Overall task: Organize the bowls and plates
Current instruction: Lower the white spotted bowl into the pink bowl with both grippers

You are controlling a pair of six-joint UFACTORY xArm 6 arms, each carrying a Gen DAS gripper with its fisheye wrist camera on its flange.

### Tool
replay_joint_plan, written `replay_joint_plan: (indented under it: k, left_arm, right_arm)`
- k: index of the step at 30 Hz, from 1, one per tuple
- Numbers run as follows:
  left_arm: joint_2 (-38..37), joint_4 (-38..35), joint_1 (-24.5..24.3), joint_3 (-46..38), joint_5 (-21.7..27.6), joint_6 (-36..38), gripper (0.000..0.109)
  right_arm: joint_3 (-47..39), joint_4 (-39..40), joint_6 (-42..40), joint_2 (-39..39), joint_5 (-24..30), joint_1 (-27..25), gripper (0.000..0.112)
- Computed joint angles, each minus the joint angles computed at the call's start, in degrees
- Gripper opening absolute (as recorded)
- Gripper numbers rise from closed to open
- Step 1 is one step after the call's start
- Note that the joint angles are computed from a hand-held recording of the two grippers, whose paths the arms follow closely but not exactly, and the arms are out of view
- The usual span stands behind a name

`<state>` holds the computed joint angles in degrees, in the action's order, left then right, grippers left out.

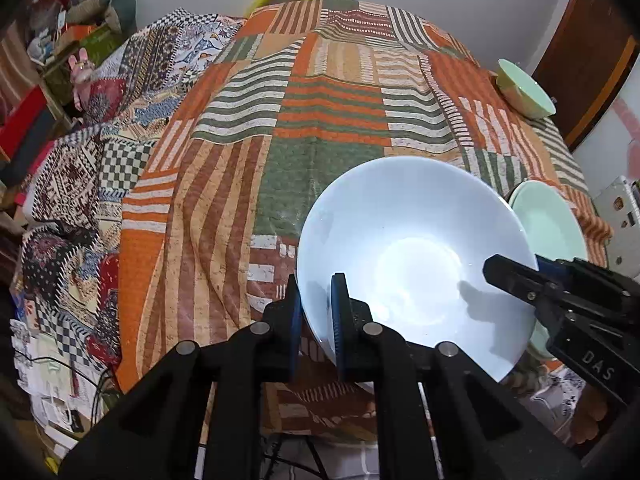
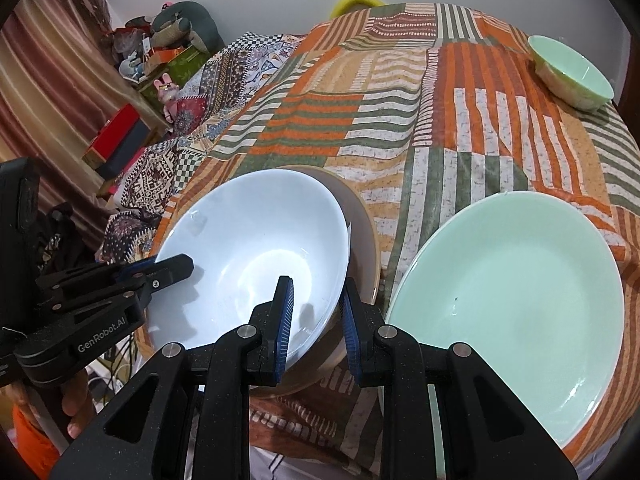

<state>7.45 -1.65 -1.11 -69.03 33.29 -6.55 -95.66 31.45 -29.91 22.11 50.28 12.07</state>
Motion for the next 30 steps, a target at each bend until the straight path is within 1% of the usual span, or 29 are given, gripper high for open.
replay_joint_plan:
  k: [4, 7, 11, 15, 19, 21, 22, 23, 24, 25, 26, 27, 30]
  left_arm:
    - [0.5, 0.1, 0.2, -0.5, 0.2, -0.4, 0.012]
    - [0.4, -1.9, 0.2, -0.4, 0.2, 0.8, 0.012]
    - [0.3, 1.5, -0.4, 0.0, -0.4, -0.9, 0.012]
    - [0.0, 0.7, -0.3, 0.1, 0.1, -0.7, 0.012]
    - [-0.9, 0.1, 0.1, 0.1, 0.3, -0.6, 0.012]
    - [-1.7, -0.6, 0.2, -0.2, 0.3, -0.3, 0.012]
    - [-2.1, -0.9, 0.2, -0.4, 0.2, -0.2, 0.014]
    - [-2.7, -1.5, 0.1, -0.4, -0.4, -0.1, 0.019]
    - [-3.3, -1.8, 0.1, -0.4, -0.9, -0.1, 0.024]
    - [-3.7, -1.8, -0.1, -0.6, -1.5, -0.3, 0.027]
    - [-4.4, -1.6, -0.4, -0.7, -2.3, -0.5, 0.034]
    - [-4.7, -1.4, -0.7, -1.0, -2.9, -0.8, 0.04]
    - [-5.7, -0.3, -2.0, -2.1, -5.0, -1.5, 0.049]
  right_arm:
    - [0.6, 0.0, -0.2, -0.3, -1.4, 0.4, 0.022]
    - [1.7, -0.9, 0.0, -0.6, -3.7, 0.8, 0.023]
    - [2.7, -3.3, -0.7, -1.1, -6.0, 1.7, 0.023]
    - [1.7, -4.7, -0.5, -0.6, -5.8, 1.7, 0.023]
    - [1.2, -4.2, -0.4, -0.6, -5.2, 1.2, 0.023]
    - [0.8, -3.1, -0.6, -0.7, -4.5, 0.9, 0.025]
    - [0.4, -1.9, -0.9, -0.6, -4.0, 0.4, 0.027]
    - [0.9, -1.7, -0.8, -1.0, -4.8, 0.3, 0.034]
    - [1.9, -1.7, -0.7, -1.8, -6.8, 0.4, 0.04]
    - [3.0, -1.2, -1.4, -2.6, -8.7, 0.2, 0.048]
    - [3.8, 0.2, -2.8, -3.5, -10.0, -0.2, 0.05]
    - [3.9, 1.2, -3.6, -3.9, -10.2, -0.7, 0.05]
    - [3.0, 2.2, -4.4, -4.4, -10.3, -2.3, 0.05]
